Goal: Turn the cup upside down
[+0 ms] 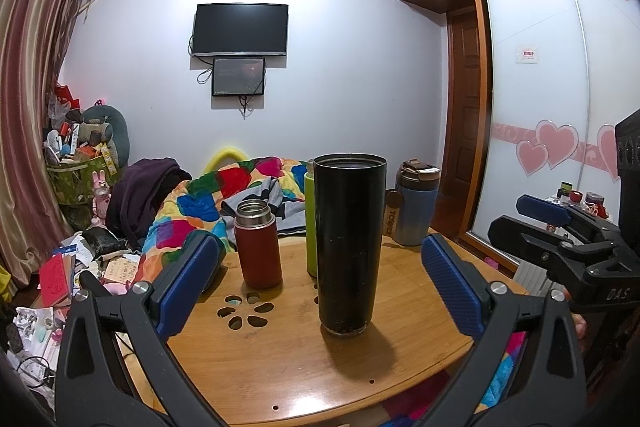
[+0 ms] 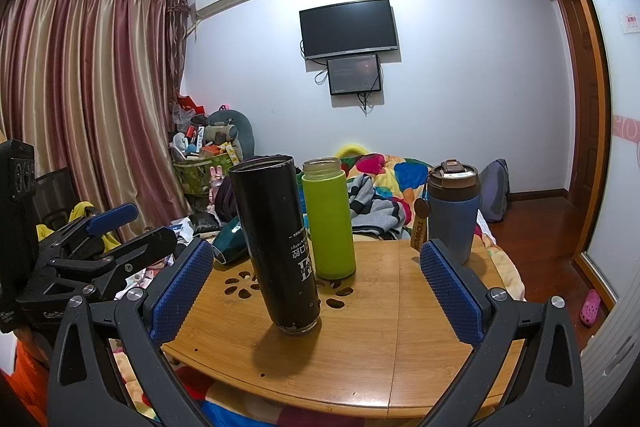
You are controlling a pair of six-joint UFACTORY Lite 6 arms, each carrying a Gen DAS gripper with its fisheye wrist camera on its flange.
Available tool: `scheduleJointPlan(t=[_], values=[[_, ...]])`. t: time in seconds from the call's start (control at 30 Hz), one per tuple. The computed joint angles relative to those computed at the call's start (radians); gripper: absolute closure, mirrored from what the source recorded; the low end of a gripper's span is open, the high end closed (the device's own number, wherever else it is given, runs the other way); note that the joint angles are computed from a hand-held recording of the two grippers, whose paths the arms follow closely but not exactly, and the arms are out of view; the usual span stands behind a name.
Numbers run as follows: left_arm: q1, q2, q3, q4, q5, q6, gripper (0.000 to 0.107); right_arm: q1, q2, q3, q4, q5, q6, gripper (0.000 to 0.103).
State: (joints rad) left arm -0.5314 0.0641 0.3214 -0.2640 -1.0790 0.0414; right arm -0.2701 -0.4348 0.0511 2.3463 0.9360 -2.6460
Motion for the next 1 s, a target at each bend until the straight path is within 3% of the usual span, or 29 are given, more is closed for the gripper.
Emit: scheduleJointPlan(t=[1.0], values=[[0.042, 0.001, 0.026, 0.056, 0.053, -0.050, 0.004, -0.010, 0.014, -0.002, -0.007, 0.007, -0.002, 0.000]])
